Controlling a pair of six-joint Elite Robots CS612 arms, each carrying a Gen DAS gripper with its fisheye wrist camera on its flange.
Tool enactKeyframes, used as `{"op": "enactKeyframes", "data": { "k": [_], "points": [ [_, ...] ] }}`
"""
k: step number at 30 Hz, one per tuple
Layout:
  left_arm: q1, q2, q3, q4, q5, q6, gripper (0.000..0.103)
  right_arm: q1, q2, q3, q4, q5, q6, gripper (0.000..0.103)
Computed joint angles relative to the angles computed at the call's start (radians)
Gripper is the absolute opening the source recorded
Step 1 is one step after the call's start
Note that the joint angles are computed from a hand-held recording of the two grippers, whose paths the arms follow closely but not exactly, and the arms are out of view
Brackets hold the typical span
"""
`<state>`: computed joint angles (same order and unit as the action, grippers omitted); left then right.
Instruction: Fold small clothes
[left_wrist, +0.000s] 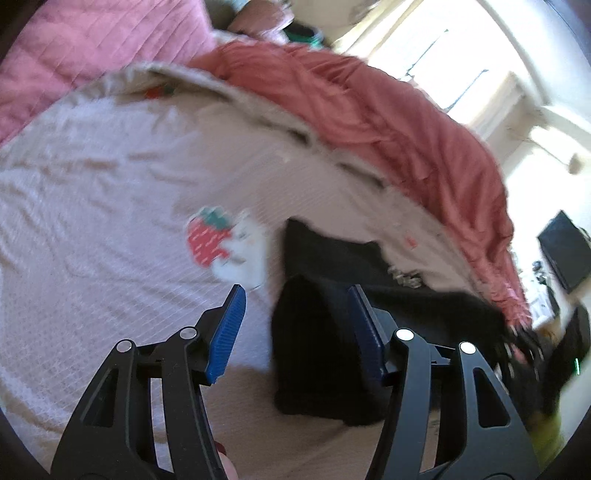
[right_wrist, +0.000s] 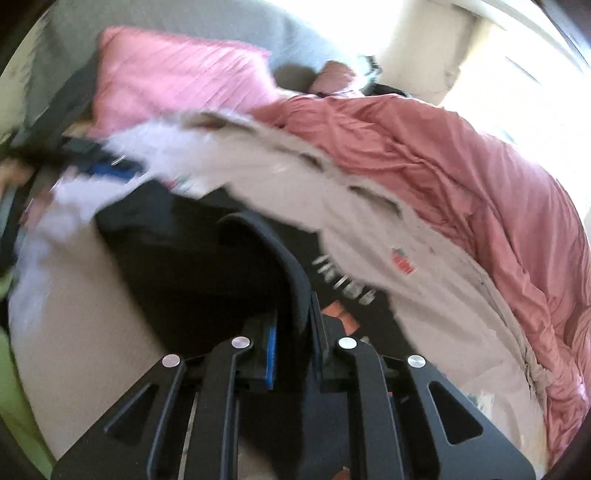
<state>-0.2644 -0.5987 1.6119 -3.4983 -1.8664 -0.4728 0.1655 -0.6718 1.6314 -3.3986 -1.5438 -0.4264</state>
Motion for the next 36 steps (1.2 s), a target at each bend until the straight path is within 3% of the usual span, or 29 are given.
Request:
{"op": "enactKeyframes", "data": {
  "k": [4, 6, 7, 11, 15, 19, 23, 26, 28, 31, 34, 36],
  "points": [
    [-0.015, -0.004, 0.017, -0.111, -0.023, 0.095, 0.059, -0.006, 0.044, -0.124, 0.134, -0.051, 0.000, 0.013],
    [-0.035, -0.012, 0.032, -0.133, -0.007, 0.190, 0.061, -0.005, 0.070, -0.179, 0.192, -0.084, 0.015, 0.015],
    [-0.046, -0.016, 0.038, -0.129, -0.013, 0.253, 0.061, -0.004, 0.079, -0.196, 0.207, -0.100, 0.021, 0.020],
    [-0.088, -0.027, 0.046, -0.031, 0.007, 0.430, 0.064, -0.010, 0.111, -0.256, 0.251, -0.149, 0.068, 0.042],
    [-0.116, -0.029, 0.043, 0.069, 0.059, 0.516, 0.064, -0.037, 0.089, -0.218, 0.189, -0.116, 0.166, 0.049],
    [-0.122, -0.022, 0.018, 0.186, 0.114, 0.505, 0.064, -0.061, 0.041, -0.118, 0.066, -0.073, 0.229, 0.055],
    [-0.112, -0.012, 0.003, 0.181, 0.080, 0.454, 0.066, -0.083, -0.015, 0.024, -0.079, 0.002, 0.247, 0.067],
    [-0.110, -0.002, -0.016, 0.185, 0.059, 0.429, 0.070, -0.085, -0.032, 0.085, -0.105, 0.050, 0.190, 0.073],
    [-0.111, 0.003, -0.034, 0.194, 0.062, 0.414, 0.070, -0.076, -0.030, 0.102, -0.097, 0.041, 0.107, 0.073],
    [-0.107, 0.011, -0.064, 0.219, 0.030, 0.391, 0.070, -0.047, -0.002, 0.078, -0.037, -0.054, -0.009, 0.073],
    [-0.096, 0.029, -0.112, 0.248, -0.023, 0.341, 0.070, -0.043, 0.025, 0.035, 0.028, -0.079, -0.017, 0.071],
    [-0.090, 0.040, -0.137, 0.255, -0.030, 0.308, 0.070, -0.045, 0.038, 0.007, 0.056, -0.096, 0.021, 0.062]
  ]
}}
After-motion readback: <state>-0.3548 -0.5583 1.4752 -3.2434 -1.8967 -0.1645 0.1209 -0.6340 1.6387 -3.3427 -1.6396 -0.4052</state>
